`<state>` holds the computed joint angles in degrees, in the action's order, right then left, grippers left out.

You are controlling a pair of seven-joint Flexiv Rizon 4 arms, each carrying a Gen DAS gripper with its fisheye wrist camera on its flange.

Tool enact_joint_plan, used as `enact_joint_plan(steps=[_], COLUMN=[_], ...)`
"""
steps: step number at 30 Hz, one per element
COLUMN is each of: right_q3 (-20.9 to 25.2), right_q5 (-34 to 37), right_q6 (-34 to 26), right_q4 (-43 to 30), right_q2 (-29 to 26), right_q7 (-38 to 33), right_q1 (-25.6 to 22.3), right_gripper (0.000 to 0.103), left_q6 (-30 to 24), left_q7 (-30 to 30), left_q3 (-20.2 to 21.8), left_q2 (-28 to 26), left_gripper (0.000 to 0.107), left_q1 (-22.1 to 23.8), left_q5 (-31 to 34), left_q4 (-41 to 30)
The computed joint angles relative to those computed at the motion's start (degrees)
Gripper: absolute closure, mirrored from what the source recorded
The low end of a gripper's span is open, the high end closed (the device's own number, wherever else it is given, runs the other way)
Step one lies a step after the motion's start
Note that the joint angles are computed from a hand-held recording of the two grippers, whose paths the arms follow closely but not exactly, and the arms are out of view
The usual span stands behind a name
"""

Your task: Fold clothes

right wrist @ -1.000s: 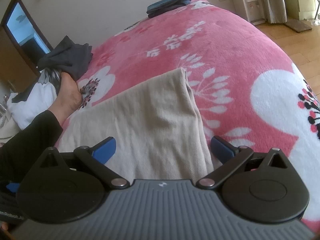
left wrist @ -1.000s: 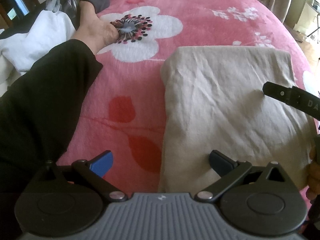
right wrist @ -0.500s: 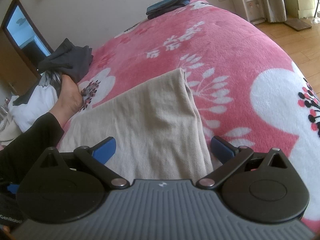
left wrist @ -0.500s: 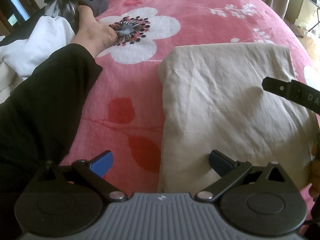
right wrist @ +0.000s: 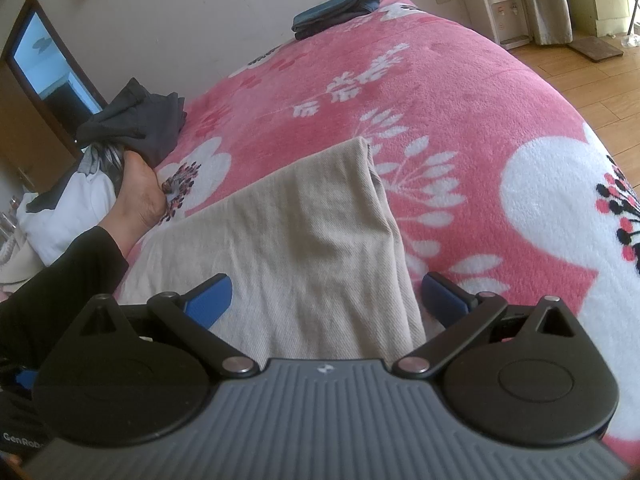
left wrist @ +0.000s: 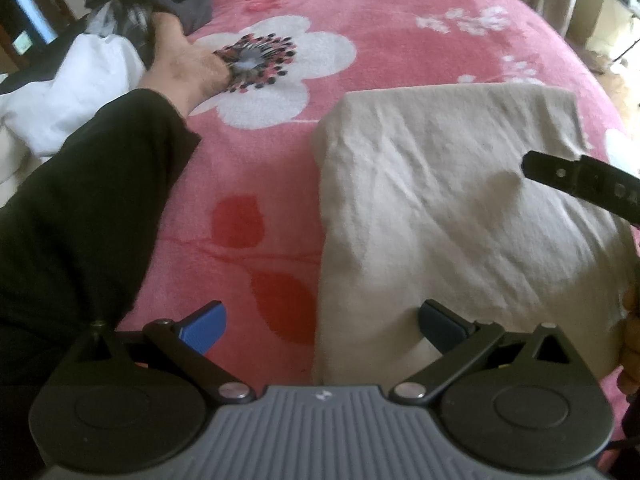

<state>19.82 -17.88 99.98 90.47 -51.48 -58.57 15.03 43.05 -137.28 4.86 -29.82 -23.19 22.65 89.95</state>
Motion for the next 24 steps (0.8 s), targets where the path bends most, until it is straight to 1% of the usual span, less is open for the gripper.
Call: enact_joint_plan(steps=[2,5,7,11,14,17,18,21,24], right_q3=[0.3,1.2,1.7,1.5,0.5,-0.5,-0.5,-0.3,1.4], right_q5=[0.0,0.0,-0.2,-0.4,-0.6,-1.0,-1.4,-2.0,-3.1], right_q6=[0.2,0.6,0.9,1.9,2.8,3.1,3.0,2.4,0.3], right_q4=[0.0,-0.2,-0.2,-0.1,0.3,0.5,0.5,0.6,0.1], right_q2=[-0.1,-0.5,-0.8,-1.0,-0.9,-0.8,-0.8,-0.7,-0.8], right_q7=[-0.1,0.0,0.1,0.4,0.8,1.1,1.1,1.0,0.5], right_q1=[-0.3,-0.9,-1.4,-1.3,-0.6,0.1,0.0,-0.3,-1.6], right_gripper=[0.001,0.001,0.001,0.001,0.001,0.001,0.001,0.001,0.001], left_q6=[3.9,9.5,13.4,20.8,26.0,30.0,32.1,38.6,42.9], left_q7=[1.5,-0.1,0.4,4.6,7.7,9.2,10.1,13.2,13.9], left_q3=[-1.2,-0.9,-1.0,-2.6,-2.8,-1.3,-1.3,-2.8,-2.8], left_q2=[0.4,1.0,1.4,2.2,2.7,2.8,2.9,3.0,2.6], left_gripper=[0.004,0.004,0.004,0.004,0.004,0.004,0.004,0.004,0.004], left_q1=[1.7,2.2,2.8,5.2,5.9,5.1,5.4,7.3,7.5], left_q5=[-2.2,-3.8,-4.7,-9.4,-11.8,-12.2,-12.7,-16.3,-19.5], left_q4=[2.7,6.1,8.2,12.8,15.5,17.0,17.8,20.8,22.5])
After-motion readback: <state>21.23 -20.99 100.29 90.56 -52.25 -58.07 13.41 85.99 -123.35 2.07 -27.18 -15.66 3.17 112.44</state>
